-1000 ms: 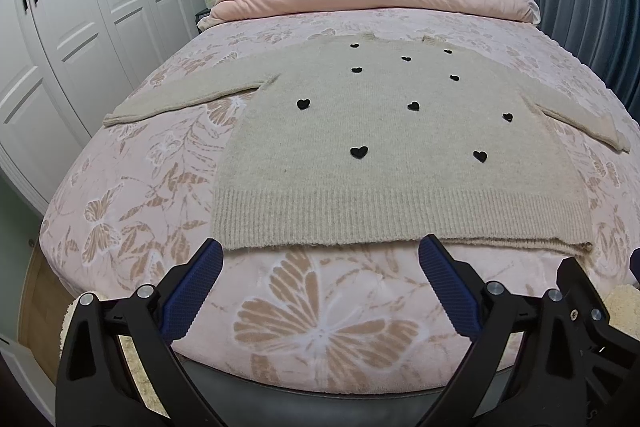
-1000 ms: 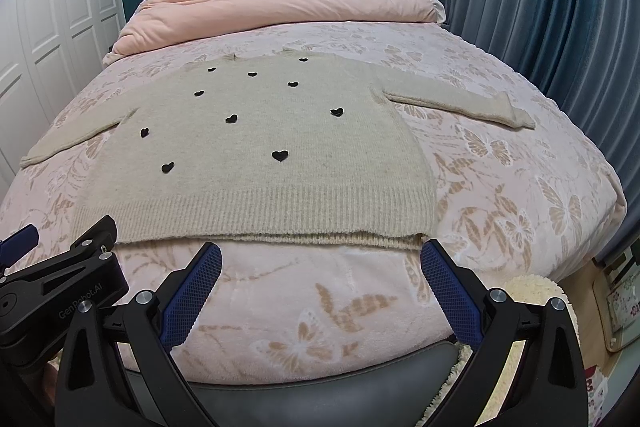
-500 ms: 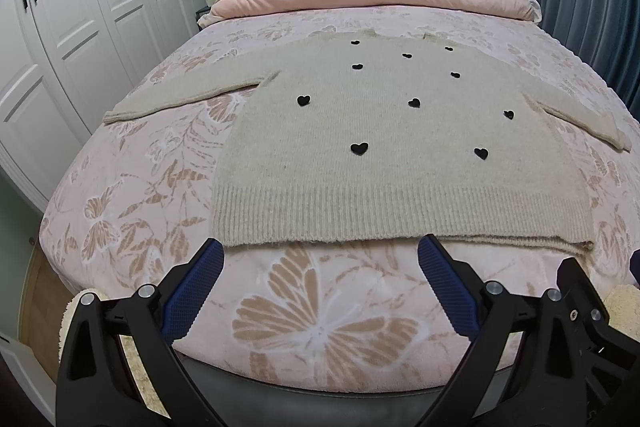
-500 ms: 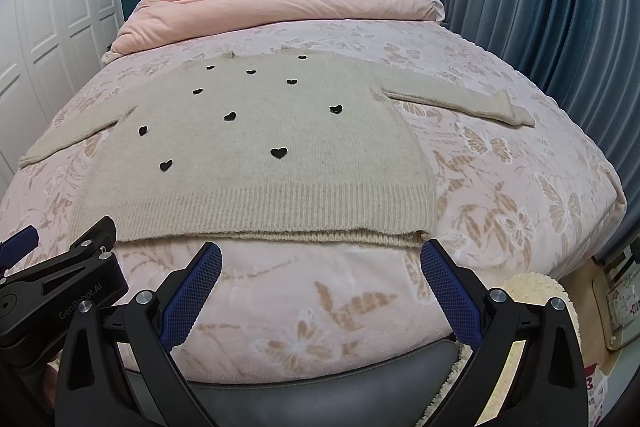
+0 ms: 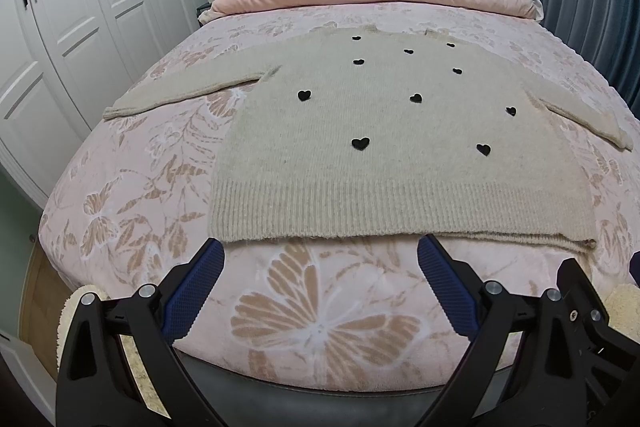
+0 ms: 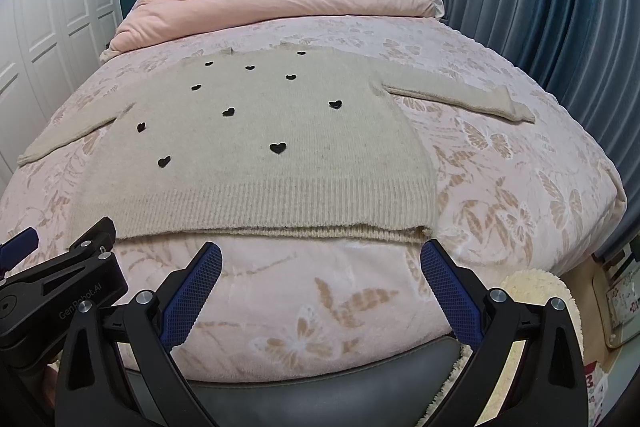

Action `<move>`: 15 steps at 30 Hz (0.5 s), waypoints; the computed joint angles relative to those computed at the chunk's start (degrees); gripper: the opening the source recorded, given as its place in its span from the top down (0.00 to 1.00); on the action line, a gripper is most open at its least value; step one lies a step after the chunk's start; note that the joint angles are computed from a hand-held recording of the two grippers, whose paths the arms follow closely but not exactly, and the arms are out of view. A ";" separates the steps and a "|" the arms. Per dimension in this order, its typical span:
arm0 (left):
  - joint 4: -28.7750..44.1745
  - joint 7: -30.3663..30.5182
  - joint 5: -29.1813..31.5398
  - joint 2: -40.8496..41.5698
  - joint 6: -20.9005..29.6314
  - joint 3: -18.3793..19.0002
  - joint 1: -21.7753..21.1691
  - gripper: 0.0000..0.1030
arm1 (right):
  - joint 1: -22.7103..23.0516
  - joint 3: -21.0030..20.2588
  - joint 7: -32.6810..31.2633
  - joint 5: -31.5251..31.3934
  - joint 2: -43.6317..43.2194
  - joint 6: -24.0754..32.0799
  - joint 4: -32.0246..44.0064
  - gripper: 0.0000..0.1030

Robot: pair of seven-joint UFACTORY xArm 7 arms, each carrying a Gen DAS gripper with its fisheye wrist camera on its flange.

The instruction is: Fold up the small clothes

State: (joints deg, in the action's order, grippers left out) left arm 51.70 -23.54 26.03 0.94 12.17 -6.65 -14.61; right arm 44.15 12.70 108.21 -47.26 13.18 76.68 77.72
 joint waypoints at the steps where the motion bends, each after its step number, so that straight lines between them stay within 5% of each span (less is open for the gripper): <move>1: 0.03 -0.09 0.11 0.06 0.13 0.00 -0.02 0.08 | 0.02 0.03 0.14 0.07 0.03 -0.17 -0.21 0.05; 10: 2.48 -2.19 3.99 2.38 1.12 0.65 -0.90 0.06 | -2.90 -0.89 -3.89 1.31 -1.40 -5.98 -3.26 0.05; 15: 7.21 -2.90 5.14 6.03 2.16 1.92 -2.16 0.05 | -8.52 -1.96 -2.66 0.77 -8.89 -9.91 -12.05 0.05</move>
State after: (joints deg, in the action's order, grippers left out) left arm 58.91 -26.44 31.17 6.98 14.32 -4.74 -16.76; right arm 35.63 10.74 105.55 -46.50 4.28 66.77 65.67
